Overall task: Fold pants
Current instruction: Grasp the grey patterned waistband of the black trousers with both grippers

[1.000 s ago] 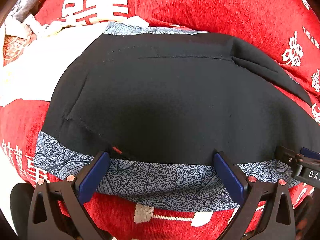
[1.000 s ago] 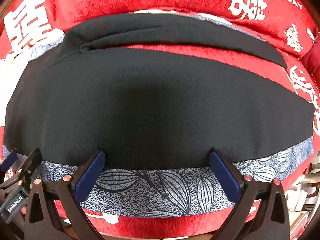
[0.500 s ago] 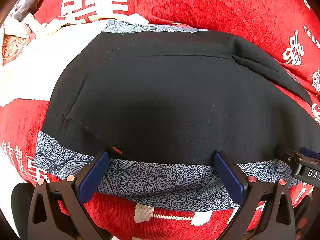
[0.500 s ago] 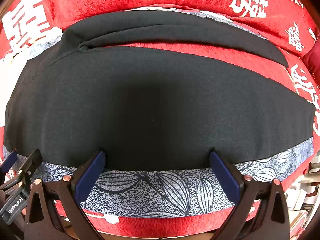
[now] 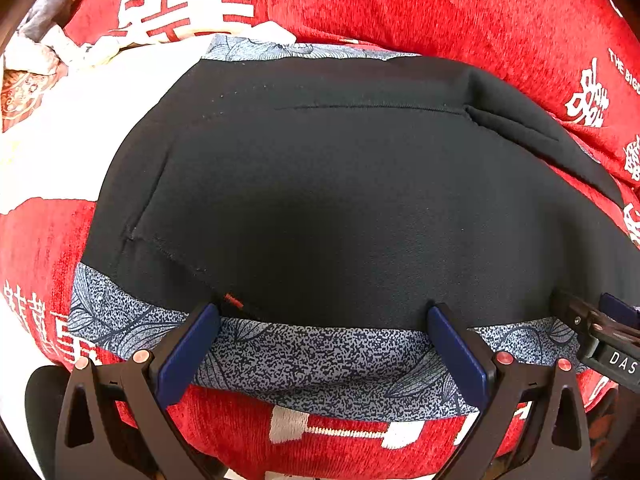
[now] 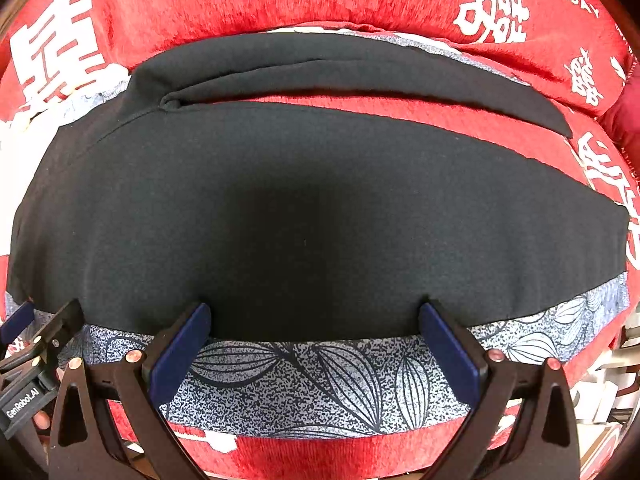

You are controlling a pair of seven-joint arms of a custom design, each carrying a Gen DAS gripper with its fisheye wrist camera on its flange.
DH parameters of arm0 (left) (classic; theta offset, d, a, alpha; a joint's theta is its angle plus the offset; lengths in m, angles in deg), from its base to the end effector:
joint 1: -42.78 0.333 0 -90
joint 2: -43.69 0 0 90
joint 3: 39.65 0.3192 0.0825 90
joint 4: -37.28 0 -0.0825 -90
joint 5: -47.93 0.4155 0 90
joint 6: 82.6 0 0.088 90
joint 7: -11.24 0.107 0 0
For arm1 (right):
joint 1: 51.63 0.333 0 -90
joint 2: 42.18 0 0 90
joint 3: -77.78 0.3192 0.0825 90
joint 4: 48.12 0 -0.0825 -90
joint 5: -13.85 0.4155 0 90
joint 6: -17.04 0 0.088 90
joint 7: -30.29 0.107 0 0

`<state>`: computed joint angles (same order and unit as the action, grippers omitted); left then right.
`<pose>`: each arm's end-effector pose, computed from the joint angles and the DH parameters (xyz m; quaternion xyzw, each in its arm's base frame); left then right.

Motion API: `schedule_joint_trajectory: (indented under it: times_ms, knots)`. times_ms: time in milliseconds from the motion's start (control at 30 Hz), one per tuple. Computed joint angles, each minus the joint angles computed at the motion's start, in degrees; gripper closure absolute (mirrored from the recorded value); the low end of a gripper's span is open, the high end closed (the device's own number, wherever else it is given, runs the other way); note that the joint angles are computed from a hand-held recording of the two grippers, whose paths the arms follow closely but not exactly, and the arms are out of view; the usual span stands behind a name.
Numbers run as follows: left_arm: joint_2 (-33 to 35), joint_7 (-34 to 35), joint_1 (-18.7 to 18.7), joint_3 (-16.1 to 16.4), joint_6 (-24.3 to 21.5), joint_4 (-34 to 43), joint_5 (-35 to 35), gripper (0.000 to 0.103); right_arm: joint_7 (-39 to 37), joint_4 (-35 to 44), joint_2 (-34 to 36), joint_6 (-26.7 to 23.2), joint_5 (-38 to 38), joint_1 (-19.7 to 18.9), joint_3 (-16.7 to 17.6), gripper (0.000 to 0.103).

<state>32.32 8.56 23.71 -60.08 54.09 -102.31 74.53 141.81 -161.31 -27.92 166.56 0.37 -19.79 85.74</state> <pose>0.3883 -0.3140 0.3720 -0.8666 0.4522 -0.1287 0.1672 0.5064 0.4232 0.3700 -0.8392 0.5048 -0.1074 0.1713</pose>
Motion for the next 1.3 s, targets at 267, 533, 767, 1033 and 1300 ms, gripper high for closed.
schedule_joint_trajectory:
  times_ms: [267,533,767,1033,1300]
  knots:
    - [0.0,2.3,0.0,0.6,0.0,0.1,-2.1,0.000,0.0,-0.3,-0.2,0.4,-0.1,0.0,0.0,0.000]
    - [0.2,4.9,0.1,1.2,-0.5,0.6,-5.0,0.000,-0.9,-0.3,-0.3,0.5,0.2,-0.3,0.1,0.000]
    - [0.5,8.4,0.2,2.0,-1.0,1.2,-8.7,0.000,-1.3,0.8,0.2,-1.0,0.7,-0.2,0.2,0.000]
    - [1.5,12.4,1.0,2.9,-1.1,2.1,-12.0,0.000,-1.1,1.3,0.6,-1.4,0.5,0.0,0.0,0.000]
    - [2.2,14.7,1.7,3.5,-1.1,2.7,-13.3,0.000,-1.4,0.5,0.4,0.5,-0.2,0.1,-0.1,0.000]
